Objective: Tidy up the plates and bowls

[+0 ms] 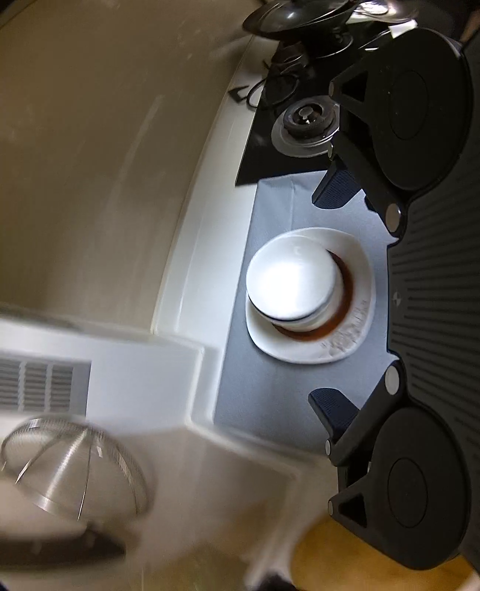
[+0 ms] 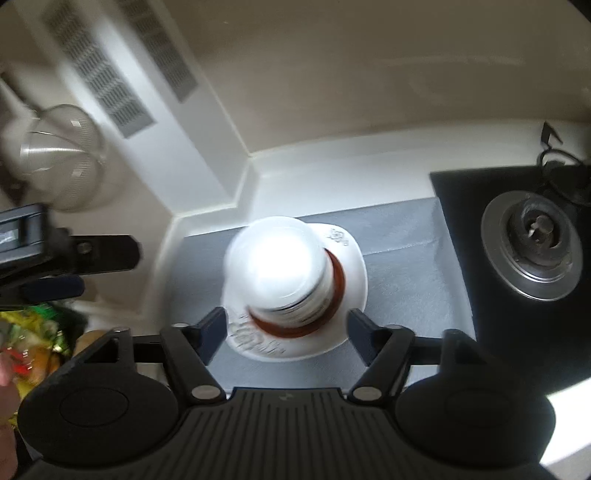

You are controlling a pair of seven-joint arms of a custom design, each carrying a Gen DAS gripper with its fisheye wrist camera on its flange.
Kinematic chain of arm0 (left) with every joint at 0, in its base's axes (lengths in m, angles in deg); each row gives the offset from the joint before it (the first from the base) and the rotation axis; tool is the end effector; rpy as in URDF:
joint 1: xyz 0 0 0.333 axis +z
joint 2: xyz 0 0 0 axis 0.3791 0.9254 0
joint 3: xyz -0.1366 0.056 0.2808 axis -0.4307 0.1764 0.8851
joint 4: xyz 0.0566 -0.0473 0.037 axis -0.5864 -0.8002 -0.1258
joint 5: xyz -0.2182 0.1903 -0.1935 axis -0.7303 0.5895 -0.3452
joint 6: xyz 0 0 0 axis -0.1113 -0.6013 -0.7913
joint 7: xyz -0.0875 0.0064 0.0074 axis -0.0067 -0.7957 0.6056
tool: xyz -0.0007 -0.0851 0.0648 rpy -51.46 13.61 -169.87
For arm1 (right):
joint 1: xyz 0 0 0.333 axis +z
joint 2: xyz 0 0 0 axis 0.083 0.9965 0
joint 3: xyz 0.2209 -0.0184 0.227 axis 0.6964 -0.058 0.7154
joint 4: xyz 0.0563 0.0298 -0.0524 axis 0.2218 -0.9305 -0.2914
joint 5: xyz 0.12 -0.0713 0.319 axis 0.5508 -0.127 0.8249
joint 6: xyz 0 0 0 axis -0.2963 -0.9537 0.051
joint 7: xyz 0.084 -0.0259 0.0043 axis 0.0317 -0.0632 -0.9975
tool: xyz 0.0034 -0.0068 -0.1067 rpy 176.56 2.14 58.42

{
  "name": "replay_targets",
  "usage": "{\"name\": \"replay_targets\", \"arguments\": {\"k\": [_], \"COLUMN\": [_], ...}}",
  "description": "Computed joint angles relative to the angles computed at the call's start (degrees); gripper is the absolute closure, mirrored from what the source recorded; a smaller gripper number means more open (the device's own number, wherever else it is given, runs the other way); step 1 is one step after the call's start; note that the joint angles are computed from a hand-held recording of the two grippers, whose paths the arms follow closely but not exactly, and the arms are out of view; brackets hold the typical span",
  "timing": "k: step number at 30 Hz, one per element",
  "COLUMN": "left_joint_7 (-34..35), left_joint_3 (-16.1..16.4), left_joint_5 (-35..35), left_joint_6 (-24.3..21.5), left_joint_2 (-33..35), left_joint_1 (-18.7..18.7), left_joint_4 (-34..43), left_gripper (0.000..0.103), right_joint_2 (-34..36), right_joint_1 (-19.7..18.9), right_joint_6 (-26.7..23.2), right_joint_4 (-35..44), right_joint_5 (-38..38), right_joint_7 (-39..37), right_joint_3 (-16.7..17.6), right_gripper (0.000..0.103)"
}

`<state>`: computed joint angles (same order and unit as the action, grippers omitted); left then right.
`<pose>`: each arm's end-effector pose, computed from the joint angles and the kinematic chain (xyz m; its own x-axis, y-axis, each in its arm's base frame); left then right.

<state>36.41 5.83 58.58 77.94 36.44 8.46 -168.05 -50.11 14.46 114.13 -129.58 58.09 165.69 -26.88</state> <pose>0.5583 -0.2283 0.6557 0.0257 -0.9870 0.1588 -0.8450 -0.1063 -0.5241 0.5257 0.0584 0.5725 -0.0218 -0.9373 -0.3479 -0.7932 0.2280 -0.5646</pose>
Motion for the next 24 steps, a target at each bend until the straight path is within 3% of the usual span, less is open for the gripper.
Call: {"name": "replay_targets", "arguments": {"k": [5,7,12,24], "left_joint_7": [-3.2,-3.2,0.0,-0.5], "left_joint_3": [-0.9,-1.6,-2.6,-3.5], "left_joint_5": [4.4,7.6,8.9,13.8], "left_joint_6": [-2.1,-4.8,-7.7,-8.6], "left_joint_2": [-3.5,-3.7,-4.0,-5.2], "left_joint_1": [-1.6,-2.4,-3.3,-4.6], "left_joint_4": [0.3,1.8,3.6,3.0], "left_gripper": [0.0,0.0,0.0,0.0], "right_joint_2": [-5.9,-6.7,-8.5,-10.1], "right_joint_1": [-2.0,-1.1,0.2,0.7], "right_joint_6": [-3.8,-6.9,-9.0,-10.2], "right_joint_4": [0.3,1.7,2.5,2.9], "right_joint_5": [-21.1,-21.3,-19.3,-20.5], "right_joint_7": [13.8,14.1,13.5,15.6], "right_joint_3": [3.3,2.4,0.9,0.8], "right_gripper": [0.0,0.001,0.001,0.001]}}
